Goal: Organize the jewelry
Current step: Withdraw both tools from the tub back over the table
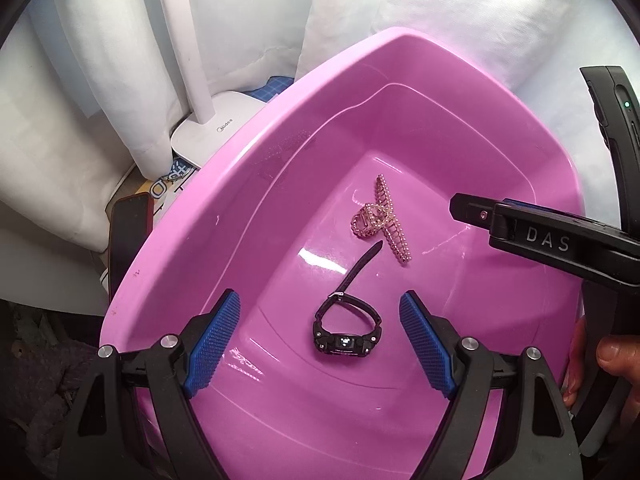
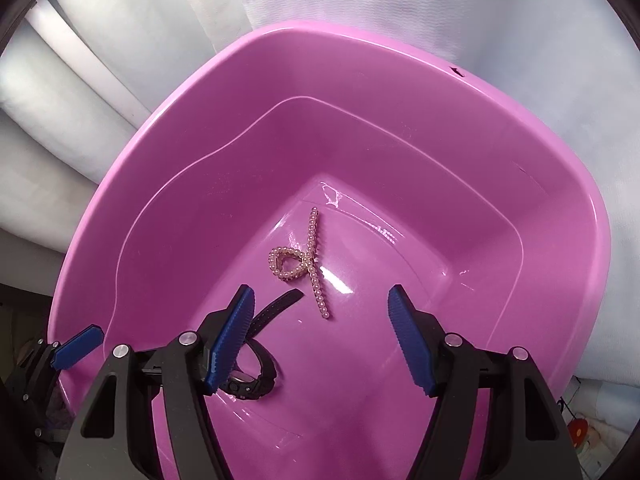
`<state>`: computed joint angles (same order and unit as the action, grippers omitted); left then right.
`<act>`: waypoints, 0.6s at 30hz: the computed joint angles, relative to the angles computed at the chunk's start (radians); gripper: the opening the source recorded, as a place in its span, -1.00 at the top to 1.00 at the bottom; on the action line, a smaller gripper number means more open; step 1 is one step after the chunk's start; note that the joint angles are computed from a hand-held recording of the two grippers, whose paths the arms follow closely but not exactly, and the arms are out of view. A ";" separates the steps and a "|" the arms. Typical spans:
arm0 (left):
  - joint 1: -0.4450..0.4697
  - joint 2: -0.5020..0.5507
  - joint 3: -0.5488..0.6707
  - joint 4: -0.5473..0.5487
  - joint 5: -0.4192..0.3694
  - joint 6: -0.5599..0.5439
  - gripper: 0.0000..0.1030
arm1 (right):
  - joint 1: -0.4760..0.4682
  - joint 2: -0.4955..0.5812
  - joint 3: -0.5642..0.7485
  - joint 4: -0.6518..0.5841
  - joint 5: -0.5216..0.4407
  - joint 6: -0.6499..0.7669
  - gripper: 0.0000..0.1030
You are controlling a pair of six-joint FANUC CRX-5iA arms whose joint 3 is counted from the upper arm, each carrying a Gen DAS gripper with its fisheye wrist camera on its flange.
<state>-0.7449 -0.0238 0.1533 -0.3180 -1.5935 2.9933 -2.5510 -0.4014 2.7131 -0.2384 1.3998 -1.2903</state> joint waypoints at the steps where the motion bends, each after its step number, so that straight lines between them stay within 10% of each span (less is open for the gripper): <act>1: -0.006 -0.002 0.004 -0.005 -0.003 0.007 -0.56 | -0.001 0.009 0.009 -0.005 -0.007 0.003 -0.29; 18: -0.237 0.073 0.230 -0.234 -0.224 0.104 -0.56 | -0.053 0.242 0.222 -0.129 -0.133 0.096 -0.33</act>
